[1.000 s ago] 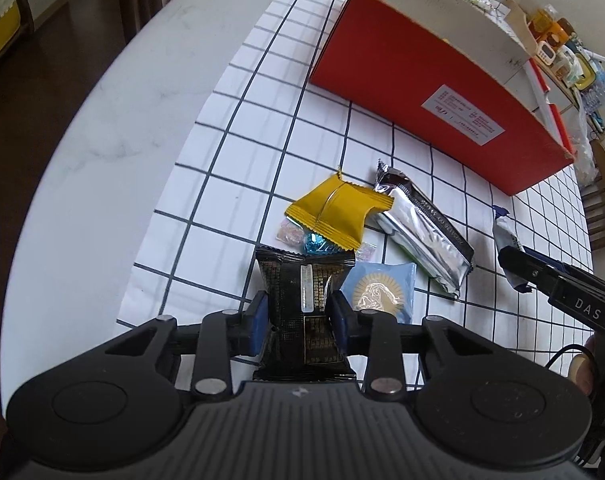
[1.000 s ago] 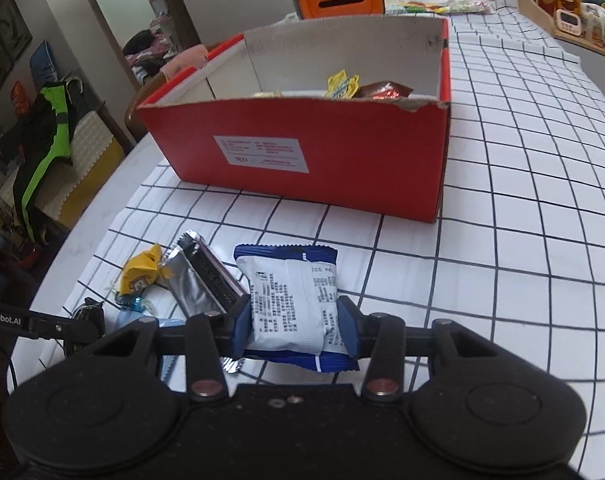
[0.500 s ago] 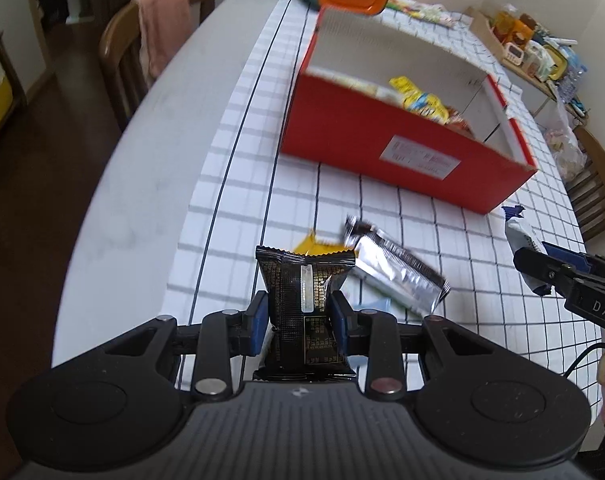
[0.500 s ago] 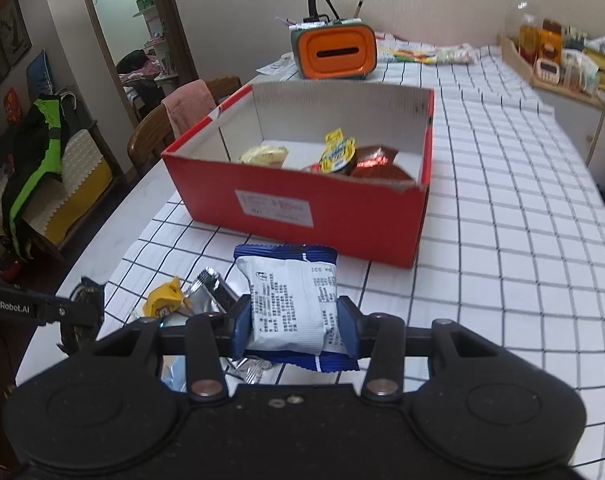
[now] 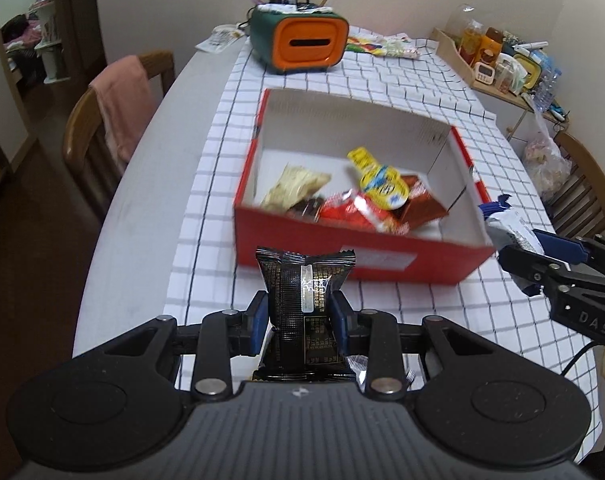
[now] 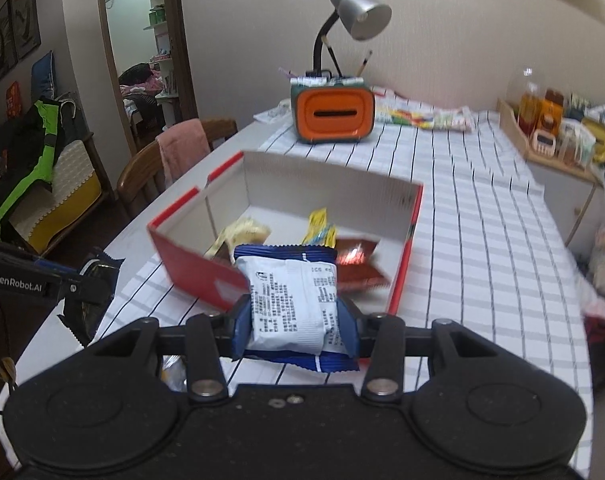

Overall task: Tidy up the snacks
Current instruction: 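Carry both held packets over the red box with both grippers, then open both grippers to drop the packets into the red box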

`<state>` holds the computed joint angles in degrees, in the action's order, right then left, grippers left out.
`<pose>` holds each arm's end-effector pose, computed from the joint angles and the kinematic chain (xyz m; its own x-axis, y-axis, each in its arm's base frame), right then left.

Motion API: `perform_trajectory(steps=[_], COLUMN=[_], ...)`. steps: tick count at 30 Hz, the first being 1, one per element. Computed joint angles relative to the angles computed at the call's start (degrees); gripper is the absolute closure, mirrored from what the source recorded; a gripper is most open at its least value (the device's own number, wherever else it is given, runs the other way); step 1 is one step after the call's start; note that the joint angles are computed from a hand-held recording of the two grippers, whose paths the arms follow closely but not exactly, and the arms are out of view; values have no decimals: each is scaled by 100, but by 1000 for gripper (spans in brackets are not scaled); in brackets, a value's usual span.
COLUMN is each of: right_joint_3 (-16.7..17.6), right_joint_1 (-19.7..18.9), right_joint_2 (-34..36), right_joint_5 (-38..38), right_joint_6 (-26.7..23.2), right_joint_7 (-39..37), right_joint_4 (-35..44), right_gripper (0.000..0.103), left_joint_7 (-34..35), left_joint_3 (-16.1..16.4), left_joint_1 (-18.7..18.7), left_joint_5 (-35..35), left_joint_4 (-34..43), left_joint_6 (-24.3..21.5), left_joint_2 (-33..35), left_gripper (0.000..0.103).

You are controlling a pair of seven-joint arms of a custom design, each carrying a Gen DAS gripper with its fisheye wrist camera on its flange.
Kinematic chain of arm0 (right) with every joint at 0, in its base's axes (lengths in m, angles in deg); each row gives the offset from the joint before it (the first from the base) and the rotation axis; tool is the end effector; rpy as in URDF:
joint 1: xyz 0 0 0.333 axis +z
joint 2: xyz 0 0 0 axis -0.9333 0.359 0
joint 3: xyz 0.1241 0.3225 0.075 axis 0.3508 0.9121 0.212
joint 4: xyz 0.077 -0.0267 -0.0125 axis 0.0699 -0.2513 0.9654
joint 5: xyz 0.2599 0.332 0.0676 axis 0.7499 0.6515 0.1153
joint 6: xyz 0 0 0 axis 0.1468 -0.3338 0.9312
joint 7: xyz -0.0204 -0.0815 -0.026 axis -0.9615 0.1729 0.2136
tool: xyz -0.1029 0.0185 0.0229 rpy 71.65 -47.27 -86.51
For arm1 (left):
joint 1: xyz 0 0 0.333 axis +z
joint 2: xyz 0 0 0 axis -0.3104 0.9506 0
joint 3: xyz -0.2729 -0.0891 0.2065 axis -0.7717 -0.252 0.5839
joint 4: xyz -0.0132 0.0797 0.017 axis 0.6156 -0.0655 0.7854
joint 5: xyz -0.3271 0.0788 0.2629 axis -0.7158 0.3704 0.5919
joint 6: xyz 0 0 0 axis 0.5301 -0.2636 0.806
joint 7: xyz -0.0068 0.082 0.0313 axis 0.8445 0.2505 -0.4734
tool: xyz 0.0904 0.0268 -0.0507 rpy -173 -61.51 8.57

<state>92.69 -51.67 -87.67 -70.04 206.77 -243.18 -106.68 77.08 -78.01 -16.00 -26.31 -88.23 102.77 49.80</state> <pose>0.4504 0.2809 0.4535 -0.1866 -0.9796 -0.0743 -0.6451 0.1792 -0.7428 0.5780 -0.0067 0.4827 -0.5535 -0.8236 0.1240 -0.7237 0.4019 -0.5610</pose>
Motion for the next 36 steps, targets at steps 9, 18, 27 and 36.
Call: perform_trajectory(steps=[9, 18, 27, 36], right_joint_3=[-401, -777, -1139, -1353], right_joint_1=[-214, -199, -76, 94], right_joint_2=[532, 1245, 1915, 2323], right_joint_5=[70, 313, 1070, 1830], right_joint_6=[210, 284, 486, 467], right_joint_7=[-814, -1598, -2600, -3557], right_joint_4=[490, 1051, 1563, 1861], right_gripper=[59, 59, 59, 59], left_joint_7=[-676, -1693, -2606, -3304], left_joint_3=[-354, -596, -661, -565], left_joint_1=[-203, -360, -514, -685], left_joint_5=[562, 1650, 2839, 3860], left_joint_4=[810, 1515, 1960, 2320], left_joint_6=[329, 670, 823, 565], left_joint_2=[655, 1428, 2020, 2473], left_gripper=[71, 71, 71, 71])
